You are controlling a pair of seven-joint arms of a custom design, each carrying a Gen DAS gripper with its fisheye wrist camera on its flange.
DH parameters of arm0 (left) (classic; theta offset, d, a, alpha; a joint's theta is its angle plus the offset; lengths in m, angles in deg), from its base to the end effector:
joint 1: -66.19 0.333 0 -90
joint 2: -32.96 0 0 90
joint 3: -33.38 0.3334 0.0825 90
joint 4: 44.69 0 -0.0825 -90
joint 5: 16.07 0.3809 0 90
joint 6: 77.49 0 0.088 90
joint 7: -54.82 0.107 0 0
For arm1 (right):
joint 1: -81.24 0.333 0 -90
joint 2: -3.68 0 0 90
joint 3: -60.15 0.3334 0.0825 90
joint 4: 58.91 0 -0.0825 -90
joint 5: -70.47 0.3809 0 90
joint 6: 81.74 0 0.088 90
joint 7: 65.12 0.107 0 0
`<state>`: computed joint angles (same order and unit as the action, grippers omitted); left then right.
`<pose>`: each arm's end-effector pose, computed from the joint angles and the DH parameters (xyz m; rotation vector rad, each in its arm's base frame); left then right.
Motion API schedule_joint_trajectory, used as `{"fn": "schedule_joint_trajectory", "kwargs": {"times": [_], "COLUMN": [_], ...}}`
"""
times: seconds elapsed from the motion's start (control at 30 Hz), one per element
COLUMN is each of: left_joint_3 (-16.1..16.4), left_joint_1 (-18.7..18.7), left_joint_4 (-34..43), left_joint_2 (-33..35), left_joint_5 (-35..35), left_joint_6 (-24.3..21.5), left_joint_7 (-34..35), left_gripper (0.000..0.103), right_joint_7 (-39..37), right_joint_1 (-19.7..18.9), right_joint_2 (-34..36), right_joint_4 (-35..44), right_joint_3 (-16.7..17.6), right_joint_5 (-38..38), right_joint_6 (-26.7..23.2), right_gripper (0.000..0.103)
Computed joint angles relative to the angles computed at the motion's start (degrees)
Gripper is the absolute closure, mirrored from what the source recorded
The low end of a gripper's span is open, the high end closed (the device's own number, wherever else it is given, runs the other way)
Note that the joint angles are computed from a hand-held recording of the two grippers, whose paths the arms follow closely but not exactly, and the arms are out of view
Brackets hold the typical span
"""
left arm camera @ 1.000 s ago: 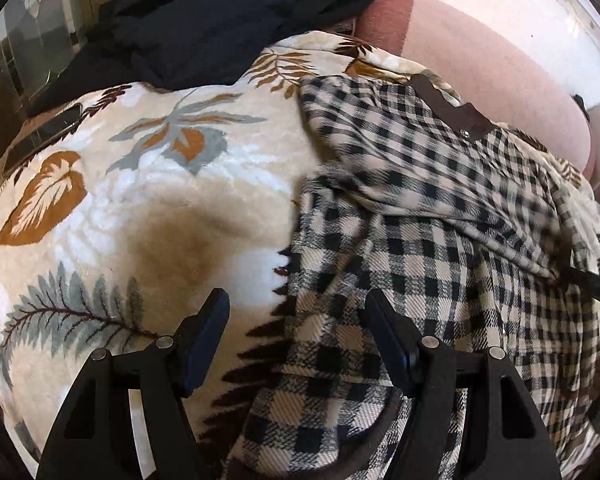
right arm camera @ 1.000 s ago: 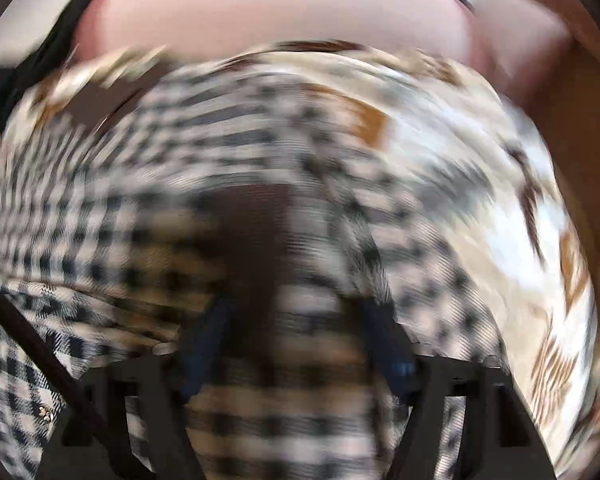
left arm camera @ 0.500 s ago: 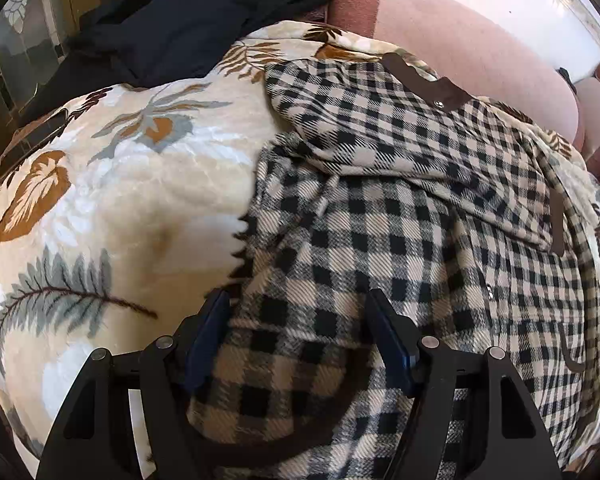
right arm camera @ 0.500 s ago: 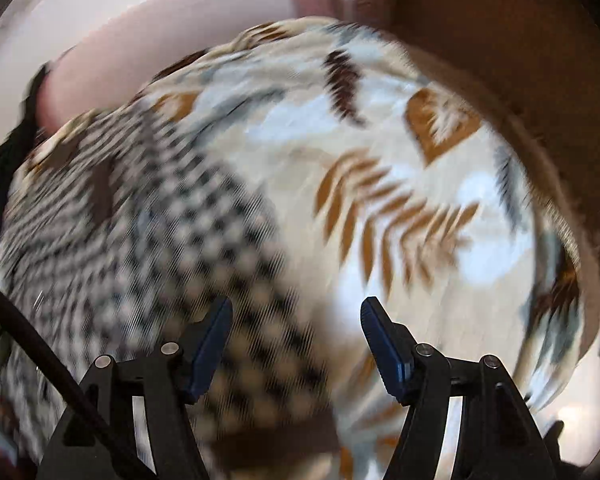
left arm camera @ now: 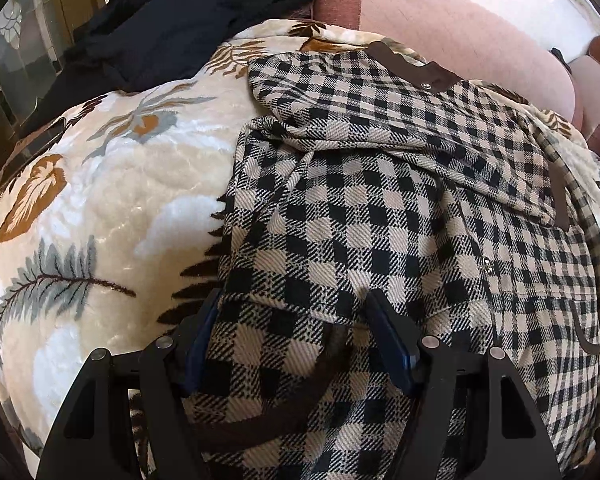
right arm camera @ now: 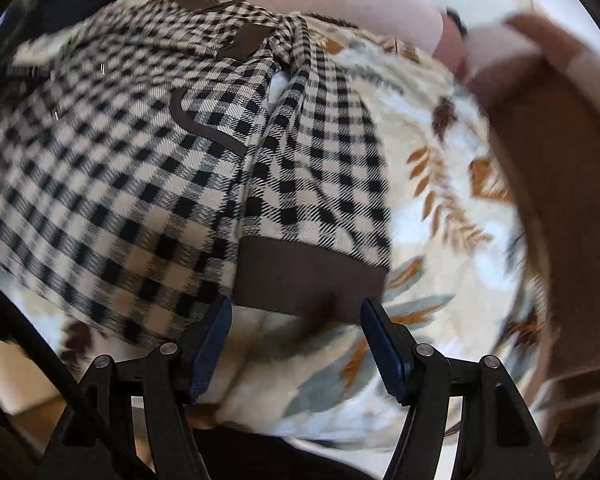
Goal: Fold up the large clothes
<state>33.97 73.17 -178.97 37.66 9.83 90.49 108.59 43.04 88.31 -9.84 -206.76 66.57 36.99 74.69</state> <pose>0.5447 0.0442 0.3701 -2.1931 1.5417 -0.4407 0.4326 0.1256 0.3976 -2.4384 1.5893 -0.7253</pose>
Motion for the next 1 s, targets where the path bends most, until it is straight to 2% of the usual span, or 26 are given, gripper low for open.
{"fn": "schedule_joint_trajectory", "kwargs": {"times": [0.07, 0.13, 0.17, 0.2, 0.23, 0.27, 0.3, 0.37, 0.43, 0.53, 0.67, 0.8, 0.93, 1.0], "left_joint_3": [-0.01, -0.04, -0.06, -0.12, -0.19, -0.26, -0.35, -0.61, -0.9, -1.35, -2.13, -2.29, -1.85, -2.01], "left_joint_1": [0.0, 0.03, 0.02, 0.09, 0.17, 0.23, 0.3, 0.56, 0.8, 0.99, 1.35, 1.22, 0.62, 0.65], "left_joint_4": [0.02, -0.01, 0.01, -0.09, -0.21, -0.37, -0.43, -0.7, -0.86, -1.11, -1.49, -1.56, -1.18, -0.84], "left_joint_2": [0.03, -0.01, -0.02, -0.04, -0.08, -0.16, -0.21, -0.33, -0.43, -0.79, -1.31, -1.55, -1.33, -1.14], "left_joint_5": [-0.15, -0.33, -0.42, -0.75, -1.19, -1.63, -2.18, -3.94, -6.05, -9.16, -15.08, -18.16, -16.01, -16.68], "left_joint_6": [-0.06, -0.04, -0.08, 0.0, 0.09, 0.2, 0.22, 0.47, 0.53, 0.41, 0.52, 0.56, 0.05, -0.31], "left_joint_7": [0.04, 0.34, 0.36, 0.71, 1.13, 1.49, 1.95, 3.47, 5.06, 7.49, 12.07, 14.04, 12.43, 13.21], "left_gripper": [0.033, 0.033, 0.033, 0.033, 0.033, 0.033, 0.033, 0.033, 0.033, 0.033, 0.033, 0.033, 0.033, 0.033], "right_joint_7": [4.09, 6.01, 7.59, 7.38, 4.77, -0.29, -5.06, -10.14, -12.24, -8.11, 2.61, 13.76, 22.07, 27.3], "right_joint_1": [-1.84, -1.93, -1.95, -1.32, -0.79, 1.74, 3.38, 4.83, 4.82, 1.42, -5.31, -9.59, -9.94, -9.17], "right_joint_2": [1.39, 3.18, 4.45, 5.28, 5.68, 6.06, 6.27, 5.7, 4.86, 4.3, 5.83, 10.64, 16.28, 18.18], "right_joint_4": [0.72, 1.93, 2.53, 2.97, 3.28, 3.63, 4.04, 4.44, 5.04, 7.31, 12.12, 18.79, 25.37, 27.87], "right_joint_3": [2.06, 1.99, 1.93, 1.21, 0.8, -1.39, -2.67, -4.09, -5.16, -5.67, -6.41, -8.33, -10.98, -12.33], "right_joint_5": [-7.02, -11.02, -13.74, -13.95, -10.64, -3.31, 4.52, 13.99, 20.43, 22.05, 18.47, 13.41, 9.42, 4.38], "right_joint_6": [-0.26, -0.55, 0.0, 0.74, 1.23, 1.26, 0.97, 1.42, 2.5, 3.88, 3.92, 0.83, -3.21, -6.12], "right_gripper": [0.032, 0.032, 0.037, 0.049, 0.06, 0.087, 0.097, 0.099, 0.1, 0.1, 0.1, 0.1, 0.103, 0.103]}}
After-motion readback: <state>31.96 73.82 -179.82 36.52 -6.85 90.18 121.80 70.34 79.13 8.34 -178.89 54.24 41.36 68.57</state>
